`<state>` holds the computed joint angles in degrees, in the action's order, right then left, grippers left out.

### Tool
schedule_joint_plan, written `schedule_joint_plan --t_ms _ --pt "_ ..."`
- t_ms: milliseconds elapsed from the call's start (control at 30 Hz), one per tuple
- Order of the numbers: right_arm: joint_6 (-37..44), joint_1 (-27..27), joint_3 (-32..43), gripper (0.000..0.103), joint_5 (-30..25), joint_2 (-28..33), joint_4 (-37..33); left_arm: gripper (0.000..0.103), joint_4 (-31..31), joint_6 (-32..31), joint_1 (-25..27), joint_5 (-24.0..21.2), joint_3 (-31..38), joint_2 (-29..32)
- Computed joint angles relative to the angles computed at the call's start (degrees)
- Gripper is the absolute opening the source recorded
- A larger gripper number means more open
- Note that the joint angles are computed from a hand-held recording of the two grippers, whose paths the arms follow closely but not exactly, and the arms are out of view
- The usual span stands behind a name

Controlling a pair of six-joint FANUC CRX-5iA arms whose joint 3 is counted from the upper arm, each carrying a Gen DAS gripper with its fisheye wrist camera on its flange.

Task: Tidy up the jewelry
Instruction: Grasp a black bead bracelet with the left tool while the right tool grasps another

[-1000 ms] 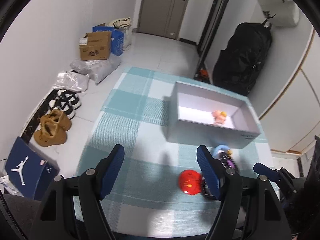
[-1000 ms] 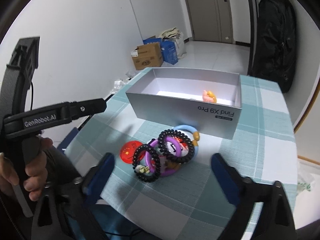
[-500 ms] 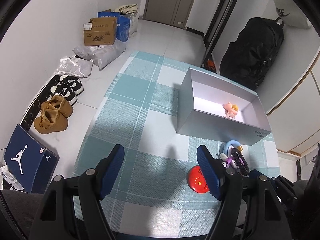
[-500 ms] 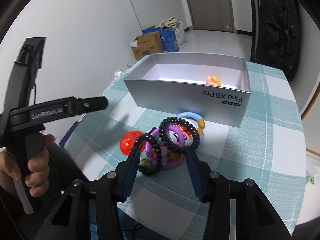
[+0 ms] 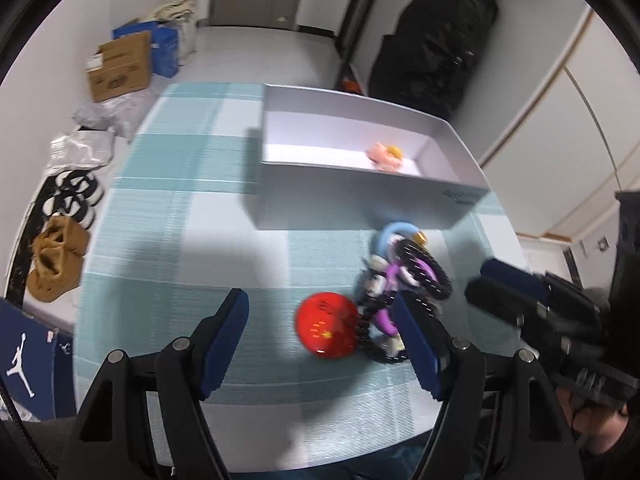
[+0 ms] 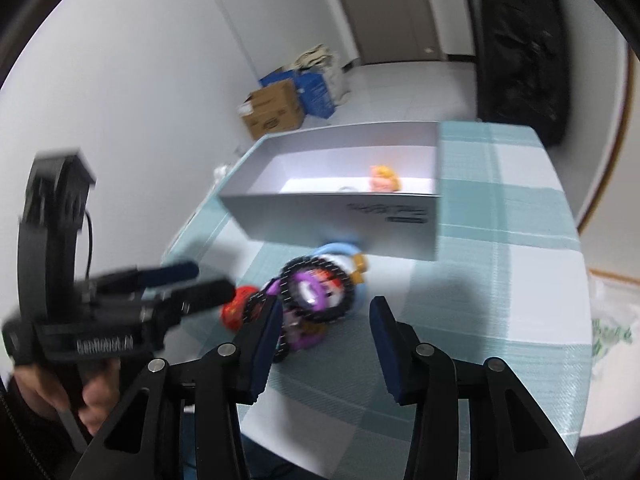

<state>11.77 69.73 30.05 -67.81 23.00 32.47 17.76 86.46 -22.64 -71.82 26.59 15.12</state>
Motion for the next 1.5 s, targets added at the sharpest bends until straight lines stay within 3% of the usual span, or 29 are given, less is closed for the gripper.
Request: schedule_joint_plan --t_ms 267,367,467,600,800,1333,1500 --pt "-3.8 -0.6 -3.5 0.044 3.1 -2.2 0.6 0.07 2.8 -4.0 -0.4 -0.9 -0.5 0.5" --pt "-3.9 -0.6 -3.8 0.044 3.9 -2.4 0.8 0.059 2.4 -4.6 -0.7 -1.1 -0.2 0.8" --pt "-3.8 -0.8 -4.2 0.044 4.5 -2.6 0.7 0.055 2.3 -4.6 -0.8 -0.3 -0.4 0.7" --pt "-4.7 -0.8 -5.1 0.044 5.3 -3.1 1.1 0.032 4.1 -6.3 -0.7 0.1 -1.0 0.7" --pt "-5.8 -1.2 -6.0 0.044 6.3 -3.7 1.1 0.009 3.0 -6.8 -1.3 -1.2 0.5 1.4" --pt "-7.0 -1.7 -7.1 0.046 8.4 -4.2 0.2 0.005 4.0 -5.8 -0.5 -2.4 1.5 1.7" --pt "-4.3 -1.9 -6.4 0.046 9.9 -3.9 -1.4 0.005 4.0 -4.9 0.2 -0.8 1.0 0.7"
